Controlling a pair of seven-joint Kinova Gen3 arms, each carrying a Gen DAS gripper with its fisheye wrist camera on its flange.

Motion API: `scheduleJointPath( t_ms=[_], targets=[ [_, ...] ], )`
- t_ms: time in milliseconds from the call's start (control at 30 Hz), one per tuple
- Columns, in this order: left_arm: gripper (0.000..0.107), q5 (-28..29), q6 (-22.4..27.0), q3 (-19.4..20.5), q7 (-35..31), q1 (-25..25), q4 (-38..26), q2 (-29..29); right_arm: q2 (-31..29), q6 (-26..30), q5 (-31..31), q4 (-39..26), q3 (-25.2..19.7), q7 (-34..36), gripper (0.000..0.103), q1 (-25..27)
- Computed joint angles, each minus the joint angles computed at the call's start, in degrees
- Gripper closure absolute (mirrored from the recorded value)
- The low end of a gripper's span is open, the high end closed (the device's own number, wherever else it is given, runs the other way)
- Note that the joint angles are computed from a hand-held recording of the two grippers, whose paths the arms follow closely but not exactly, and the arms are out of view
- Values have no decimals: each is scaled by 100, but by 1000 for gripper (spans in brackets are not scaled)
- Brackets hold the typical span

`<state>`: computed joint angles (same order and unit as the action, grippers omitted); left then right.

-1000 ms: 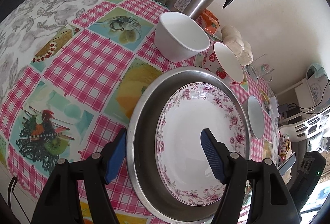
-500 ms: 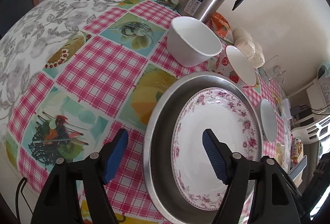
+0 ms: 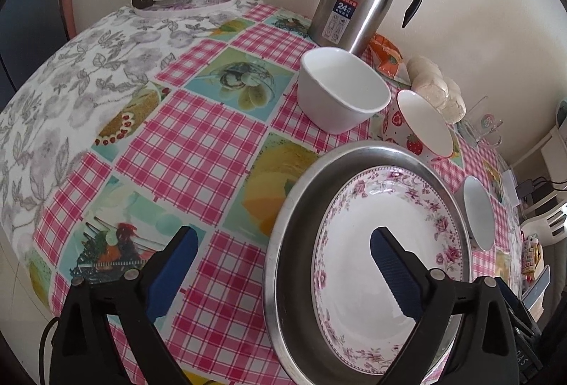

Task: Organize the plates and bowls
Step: 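Withdraw both tools from the plates toward the red-rimmed white bowl, then move both grippers to the red-rimmed bowl rim and close on it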

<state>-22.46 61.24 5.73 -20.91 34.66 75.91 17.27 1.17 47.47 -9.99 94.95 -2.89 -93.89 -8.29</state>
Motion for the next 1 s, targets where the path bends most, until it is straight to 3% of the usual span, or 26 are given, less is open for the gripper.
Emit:
scheduleJointPath(
  t_ms=[300,467,633,833,1000],
  targets=[
    [8,-1260,-264,-127,558,493,51,-72,-209,-550,188,225,-4,-272,0,-25],
    [8,-1808,3,-142,482,731,-340,142,-204,-683,395,191,-19,-548,0,-44],
    [8,-1710,-53,-171,93,707,-751,321,-95,-639,418,59,24,-678,0,-6],
    [8,-1051,-257,-233,-451,425,-1236,558,47,-616,530,-131,86,-877,0,74],
    [8,-695,-677,-388,-542,286,-1273,618,190,-743,550,-308,138,-1101,0,159]
  ],
)
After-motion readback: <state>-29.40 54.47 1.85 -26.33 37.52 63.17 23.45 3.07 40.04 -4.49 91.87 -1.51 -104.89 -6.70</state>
